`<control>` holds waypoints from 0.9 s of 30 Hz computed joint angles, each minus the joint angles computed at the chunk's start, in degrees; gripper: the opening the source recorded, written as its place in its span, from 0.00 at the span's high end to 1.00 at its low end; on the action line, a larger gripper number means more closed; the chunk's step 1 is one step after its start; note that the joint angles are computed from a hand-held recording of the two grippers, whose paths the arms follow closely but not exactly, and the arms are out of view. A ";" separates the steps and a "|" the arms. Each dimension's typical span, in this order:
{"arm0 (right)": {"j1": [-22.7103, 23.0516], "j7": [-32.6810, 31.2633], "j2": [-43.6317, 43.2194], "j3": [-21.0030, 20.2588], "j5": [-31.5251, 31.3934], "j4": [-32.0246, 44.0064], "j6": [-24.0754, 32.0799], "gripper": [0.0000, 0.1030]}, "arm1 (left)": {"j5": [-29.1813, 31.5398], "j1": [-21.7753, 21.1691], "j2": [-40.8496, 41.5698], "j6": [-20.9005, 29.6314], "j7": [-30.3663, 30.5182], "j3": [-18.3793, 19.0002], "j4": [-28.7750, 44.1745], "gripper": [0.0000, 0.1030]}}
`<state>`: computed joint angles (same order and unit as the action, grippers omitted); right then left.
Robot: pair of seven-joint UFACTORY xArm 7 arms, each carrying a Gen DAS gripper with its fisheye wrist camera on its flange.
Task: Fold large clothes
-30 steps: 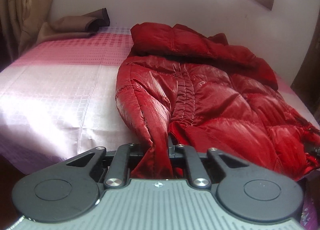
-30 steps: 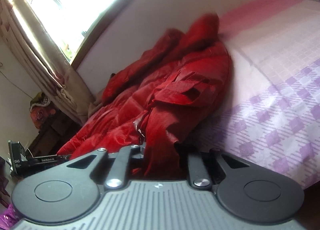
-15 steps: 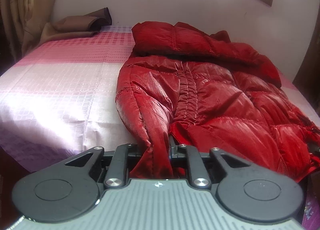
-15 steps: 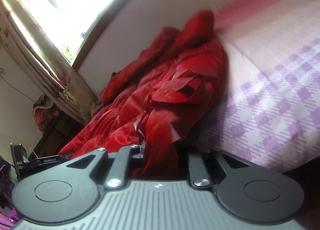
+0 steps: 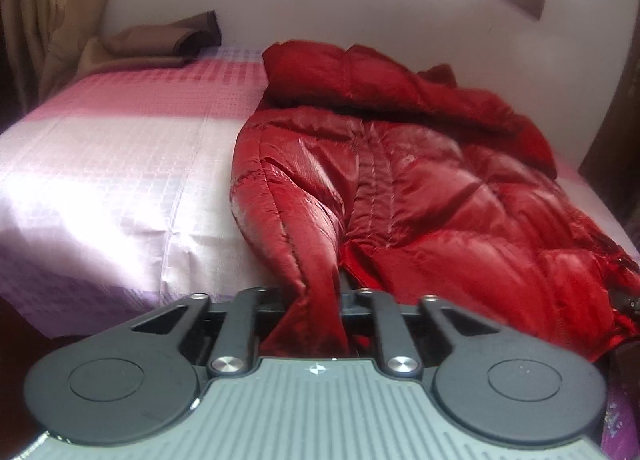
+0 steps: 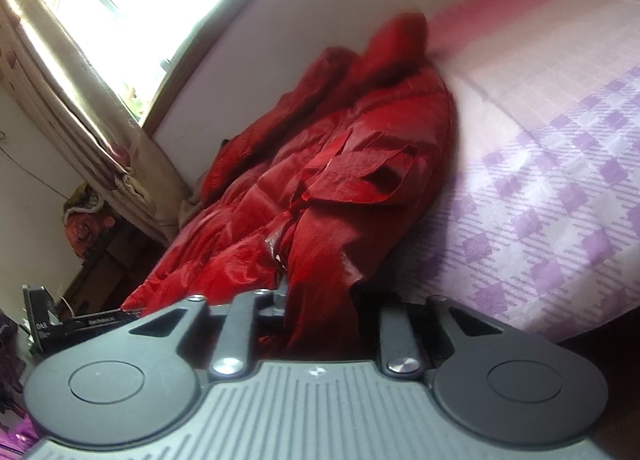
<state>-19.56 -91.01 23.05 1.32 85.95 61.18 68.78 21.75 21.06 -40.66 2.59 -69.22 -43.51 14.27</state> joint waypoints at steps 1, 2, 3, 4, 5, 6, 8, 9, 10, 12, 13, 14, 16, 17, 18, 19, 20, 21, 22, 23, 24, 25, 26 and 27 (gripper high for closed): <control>-0.50 0.12 -0.11 -0.10 -0.30 0.05 1.26 0.85 | -0.09 -1.33 -0.83 1.34 0.36 0.74 0.05 0.85; -1.02 0.34 -0.38 -0.22 -0.64 -0.07 2.68 0.85 | -0.26 -3.21 -1.39 2.49 0.82 2.19 -0.03 0.86; -1.60 0.91 -0.45 -0.38 -1.02 0.05 4.36 0.85 | -0.44 -5.05 -1.87 3.30 1.23 3.85 -0.19 0.87; -2.27 1.59 -0.65 -0.57 -1.34 -0.03 6.26 0.86 | -0.77 -7.16 -2.74 4.33 1.54 5.65 -0.51 0.87; -2.84 2.21 -1.00 -0.81 -1.66 -0.24 7.92 0.86 | -1.20 -9.51 -3.73 5.34 2.06 7.92 -0.95 0.87; -3.28 2.59 -1.38 -1.09 -2.01 -0.46 9.21 0.86 | -1.80 -11.87 -4.96 6.09 2.45 10.25 -1.58 0.87; -4.10 3.20 -2.19 -1.64 -2.53 -1.06 11.85 0.86 | -3.39 -16.06 -8.38 7.97 2.51 13.88 -2.86 0.87; -4.55 3.81 -2.46 -1.91 -2.64 -1.35 13.40 0.86 | -3.94 -17.32 -9.83 9.06 2.45 14.93 -3.07 0.87; -5.00 4.62 -2.67 -2.19 -2.70 -1.57 14.98 0.86 | -4.46 -18.41 -11.45 10.15 2.14 15.58 -3.34 0.87; -5.81 6.42 -2.93 -2.63 -2.54 -1.59 18.12 0.86 | -5.32 -20.38 -14.67 12.48 1.39 16.41 -3.63 0.87; -6.24 7.15 -3.00 -2.83 -2.27 -1.62 19.70 0.85 | -5.55 -20.84 -15.81 13.41 0.93 16.51 -3.49 0.87; -6.66 7.91 -3.11 -3.01 -1.93 -1.69 21.26 0.85 | -5.86 -21.36 -17.13 14.26 0.30 16.61 -3.46 0.87; -7.25 9.61 -3.44 -3.30 -1.06 -1.51 23.89 0.85 | -6.32 -21.44 -19.43 15.14 -1.26 16.71 -3.14 0.87; -7.53 10.70 -3.55 -3.39 -0.44 -1.25 25.17 0.85 | -6.31 -20.88 -20.66 15.11 -2.16 16.48 -2.87 0.87; -7.72 11.96 -3.24 -3.48 0.12 -0.32 26.21 0.85 | -6.09 -19.91 -21.15 14.96 -2.72 16.22 -2.17 0.87; -7.83 12.79 -3.34 -3.46 0.77 0.12 26.90 0.85 | -5.86 -18.90 -21.61 14.63 -3.22 16.00 -1.58 0.87; -7.86 13.28 -3.52 -3.43 1.43 0.61 27.33 0.85 | -5.56 -17.66 -21.47 13.92 -3.40 16.02 -0.84 0.87; -7.78 13.84 -3.68 -3.34 2.21 1.27 27.57 0.85 | -5.23 -16.18 -20.99 13.09 -3.58 15.80 0.04 0.87; -7.59 14.88 -3.63 -3.17 3.07 2.28 27.65 0.85 | -4.81 -14.39 -20.18 11.93 -3.56 15.63 0.99 0.87; -7.37 16.17 -3.22 -2.92 4.03 3.71 27.67 0.85 | -4.46 -12.60 -19.16 10.72 -3.51 15.39 1.92 0.87; -7.08 16.98 -2.92 -2.68 4.72 4.99 27.27 0.85 | -4.07 -10.50 -17.52 9.00 -3.09 15.53 3.01 0.87; -6.68 17.59 -2.53 -2.39 5.30 6.49 26.48 0.85 | -3.91 -8.66 -15.77 7.38 -2.75 15.44 4.10 0.87; -6.19 18.81 -1.92 -2.00 5.93 8.43 25.40 0.85 | -3.70 -6.59 -13.96 5.72 -2.38 15.08 5.27 0.87; -5.92 20.13 -1.05 -1.59 6.36 10.46 24.76 0.85 | -3.47 -4.32 -12.10 4.35 -2.01 14.30 6.66 0.86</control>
